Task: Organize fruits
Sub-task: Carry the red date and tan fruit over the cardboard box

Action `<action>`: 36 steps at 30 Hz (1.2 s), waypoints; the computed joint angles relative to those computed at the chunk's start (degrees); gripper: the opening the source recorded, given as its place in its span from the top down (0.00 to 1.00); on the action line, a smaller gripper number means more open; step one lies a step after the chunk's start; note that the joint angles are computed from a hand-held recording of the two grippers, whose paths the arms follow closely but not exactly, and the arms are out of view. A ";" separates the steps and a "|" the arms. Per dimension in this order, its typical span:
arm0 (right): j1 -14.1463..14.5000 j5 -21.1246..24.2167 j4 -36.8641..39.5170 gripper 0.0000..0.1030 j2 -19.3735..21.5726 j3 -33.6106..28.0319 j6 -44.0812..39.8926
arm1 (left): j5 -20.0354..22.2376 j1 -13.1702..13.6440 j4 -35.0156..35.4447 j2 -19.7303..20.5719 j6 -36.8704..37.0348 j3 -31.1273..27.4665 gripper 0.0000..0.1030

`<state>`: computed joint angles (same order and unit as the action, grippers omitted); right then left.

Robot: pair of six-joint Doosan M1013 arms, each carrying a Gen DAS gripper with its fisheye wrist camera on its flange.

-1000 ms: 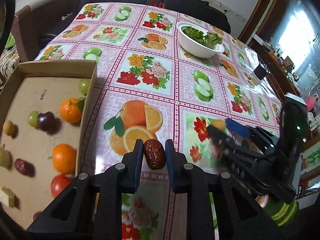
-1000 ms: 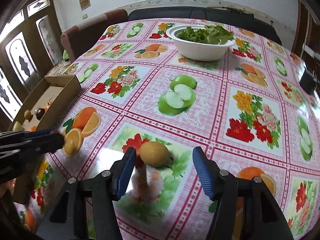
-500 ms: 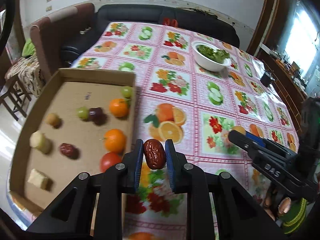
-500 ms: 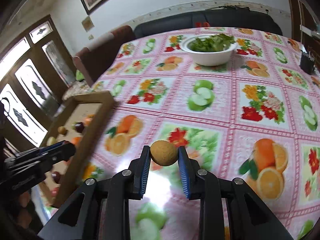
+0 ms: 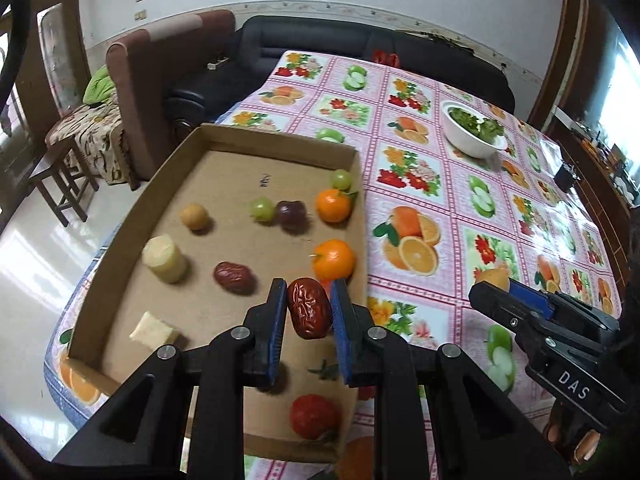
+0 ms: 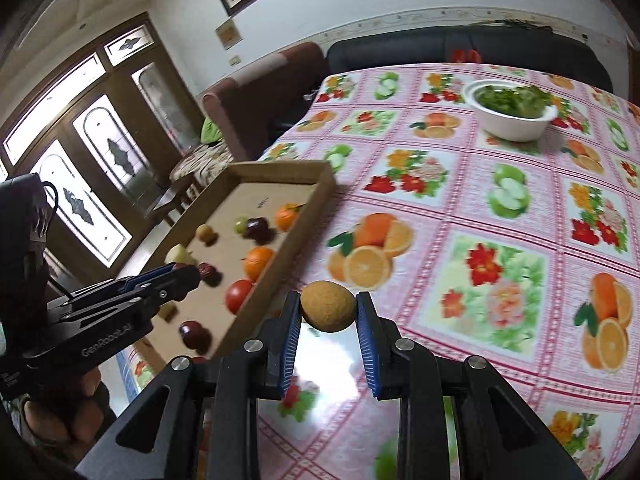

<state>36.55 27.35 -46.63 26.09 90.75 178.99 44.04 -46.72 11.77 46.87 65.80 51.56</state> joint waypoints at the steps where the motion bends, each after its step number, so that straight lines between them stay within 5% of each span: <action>1: 0.10 0.09 0.56 0.73 0.22 -0.39 -0.94 | -0.09 0.10 0.17 -0.11 -0.28 0.27 0.81; 19: 0.75 0.23 5.57 0.73 2.49 -4.72 -8.85 | -1.18 1.35 4.66 -1.44 -5.50 3.36 0.81; 36: 0.24 1.27 12.44 0.73 5.85 -10.50 -19.02 | -0.75 5.01 -1.43 -2.27 -5.52 5.90 0.81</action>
